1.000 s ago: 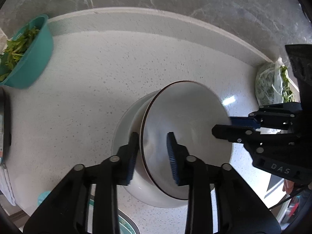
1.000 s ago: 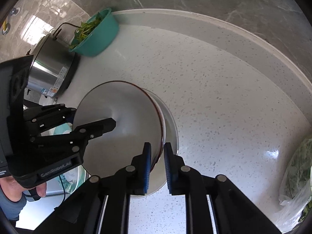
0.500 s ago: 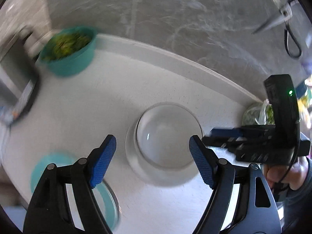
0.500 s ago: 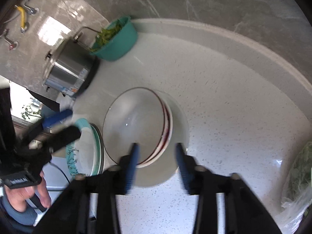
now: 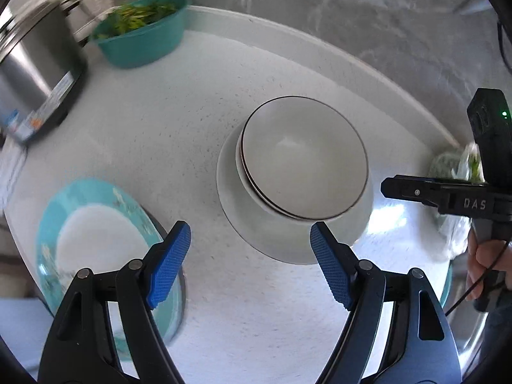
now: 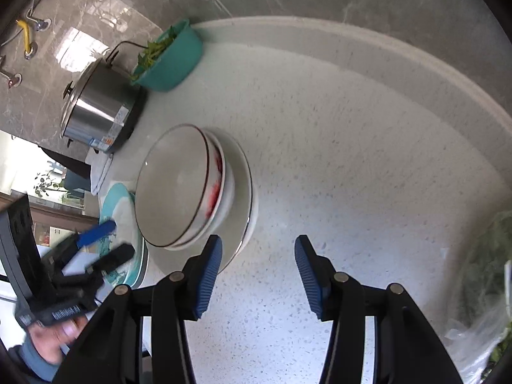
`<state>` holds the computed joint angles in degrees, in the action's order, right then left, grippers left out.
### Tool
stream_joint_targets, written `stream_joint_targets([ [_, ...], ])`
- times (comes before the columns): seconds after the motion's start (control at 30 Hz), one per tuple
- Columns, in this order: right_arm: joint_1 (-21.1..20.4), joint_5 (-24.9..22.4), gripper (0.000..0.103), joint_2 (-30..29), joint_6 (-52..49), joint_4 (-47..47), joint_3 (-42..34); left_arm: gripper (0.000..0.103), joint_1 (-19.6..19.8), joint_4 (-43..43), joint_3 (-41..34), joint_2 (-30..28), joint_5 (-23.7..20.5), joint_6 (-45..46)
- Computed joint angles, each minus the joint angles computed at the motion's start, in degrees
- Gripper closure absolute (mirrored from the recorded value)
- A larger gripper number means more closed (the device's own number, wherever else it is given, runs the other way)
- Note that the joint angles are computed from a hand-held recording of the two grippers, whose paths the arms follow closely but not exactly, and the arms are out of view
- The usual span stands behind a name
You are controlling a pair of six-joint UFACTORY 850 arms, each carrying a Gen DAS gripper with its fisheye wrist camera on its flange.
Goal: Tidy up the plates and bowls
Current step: 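Withdraw both open grippers from the stacked bowls, then close both grippers on the rim of the nested white bowl stack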
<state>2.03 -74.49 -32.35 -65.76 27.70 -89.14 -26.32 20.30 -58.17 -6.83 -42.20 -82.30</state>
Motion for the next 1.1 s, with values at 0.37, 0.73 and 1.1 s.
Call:
stream_joint_targets([
  [0.37,-1.32,-0.55,0.051,-0.95,2.32,0.47,0.00,0.027,9.40,-15.77,-1.64,-0.59,-5.35,41.23],
  [0.73,-1.08,2.31,0.051,1.69,6.74,2.31,5.81,0.028,20.31,-34.57,1.35,-4.04,-0.01,67.49],
  [1.1,0.13,7.79,0.051,4.62,10.56,2.44,10.96,0.037,25.15,-43.15,0.20,-9.22,2.59,82.62],
])
